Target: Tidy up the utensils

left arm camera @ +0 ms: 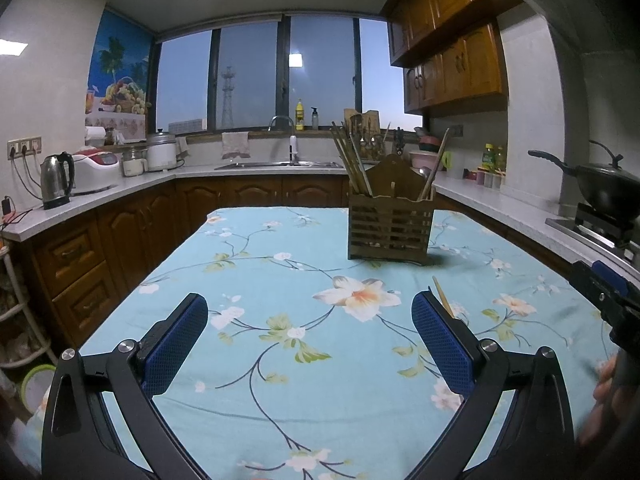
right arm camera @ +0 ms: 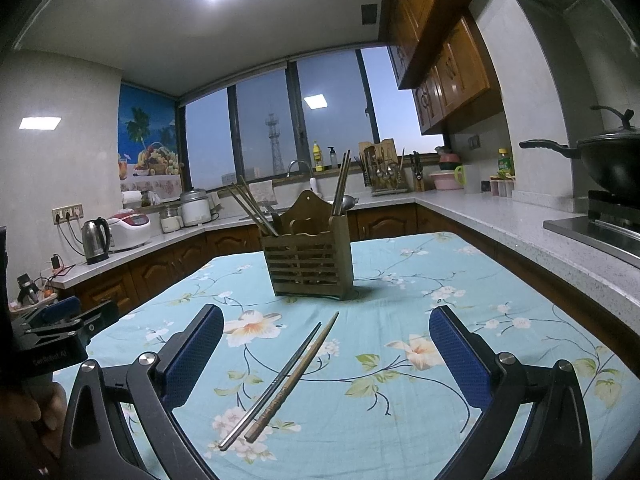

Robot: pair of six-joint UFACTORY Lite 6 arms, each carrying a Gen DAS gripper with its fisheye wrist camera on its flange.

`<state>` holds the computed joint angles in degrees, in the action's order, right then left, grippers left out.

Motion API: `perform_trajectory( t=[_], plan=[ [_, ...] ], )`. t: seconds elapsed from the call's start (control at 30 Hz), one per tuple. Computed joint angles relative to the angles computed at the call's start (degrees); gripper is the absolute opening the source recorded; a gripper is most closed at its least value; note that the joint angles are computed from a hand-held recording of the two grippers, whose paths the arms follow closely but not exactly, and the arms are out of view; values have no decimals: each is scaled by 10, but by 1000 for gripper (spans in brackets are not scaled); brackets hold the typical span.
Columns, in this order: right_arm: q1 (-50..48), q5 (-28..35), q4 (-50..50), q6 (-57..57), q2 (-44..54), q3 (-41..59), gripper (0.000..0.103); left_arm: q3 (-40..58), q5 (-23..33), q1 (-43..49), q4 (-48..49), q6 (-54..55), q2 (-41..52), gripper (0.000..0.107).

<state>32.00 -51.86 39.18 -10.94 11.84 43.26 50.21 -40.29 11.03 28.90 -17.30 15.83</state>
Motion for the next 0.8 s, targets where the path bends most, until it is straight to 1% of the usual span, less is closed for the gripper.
perform_trajectory(
  t=[0.5, 0.8],
  plan=[
    [5, 4, 12, -6, 4, 9, 103, 7, 3, -6, 1, -2, 6, 103],
    [-16, 36, -7, -6, 11, 30, 103, 33, 19, -11, 20, -21, 18, 103]
  ],
)
